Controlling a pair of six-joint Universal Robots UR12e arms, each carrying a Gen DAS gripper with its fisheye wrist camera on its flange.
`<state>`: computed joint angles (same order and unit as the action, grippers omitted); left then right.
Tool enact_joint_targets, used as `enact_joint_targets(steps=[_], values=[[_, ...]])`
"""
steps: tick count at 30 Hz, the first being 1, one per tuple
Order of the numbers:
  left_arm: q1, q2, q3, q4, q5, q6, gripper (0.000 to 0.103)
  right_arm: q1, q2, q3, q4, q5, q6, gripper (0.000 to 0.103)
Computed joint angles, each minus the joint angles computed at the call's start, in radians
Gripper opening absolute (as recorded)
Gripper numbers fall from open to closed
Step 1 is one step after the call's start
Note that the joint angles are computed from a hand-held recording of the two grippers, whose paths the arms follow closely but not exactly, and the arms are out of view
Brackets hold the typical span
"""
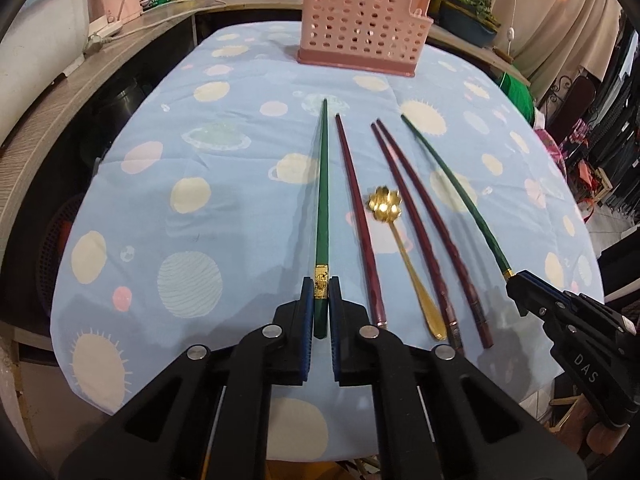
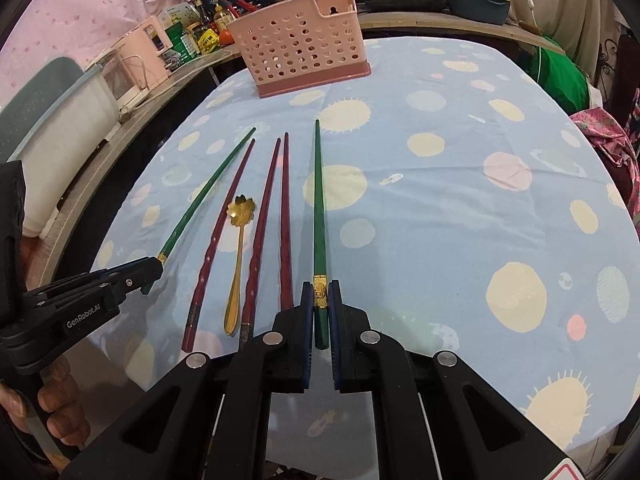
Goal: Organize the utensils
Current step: 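Close the left tool on the other green chopstick while the right tool closes on its green chopstick, then lift both green chopsticks and lower them into the pink holder with both tools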
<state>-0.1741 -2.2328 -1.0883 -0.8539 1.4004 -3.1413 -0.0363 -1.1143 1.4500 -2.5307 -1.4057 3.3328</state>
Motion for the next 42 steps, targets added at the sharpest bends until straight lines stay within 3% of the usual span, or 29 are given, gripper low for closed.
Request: enact_joint_targets(steps=[9, 21, 30, 42], values=[[0.015, 0.016, 0.024, 0.079, -0.039, -0.048, 0.007, -0.017, -0.015, -0.022, -0.086, 0.018, 0.032, 0.007], [0.025, -0.033, 0.159, 0.137, -0.047, -0.102, 0.007, -0.042, 0.01, -0.11, -0.179, 0.021, 0.069, 0.007], [0.024, -0.107, 0.325, 0.13, -0.044, -0.114, 0.007, -0.046, 0.058, -0.208, -0.206, -0.001, 0.066, 0.007], [0.021, -0.24, 0.609, 0.081, -0.057, -0.128, 0.007, -0.065, 0.137, -0.366, -0.232, 0.04, 0.134, 0.007]])
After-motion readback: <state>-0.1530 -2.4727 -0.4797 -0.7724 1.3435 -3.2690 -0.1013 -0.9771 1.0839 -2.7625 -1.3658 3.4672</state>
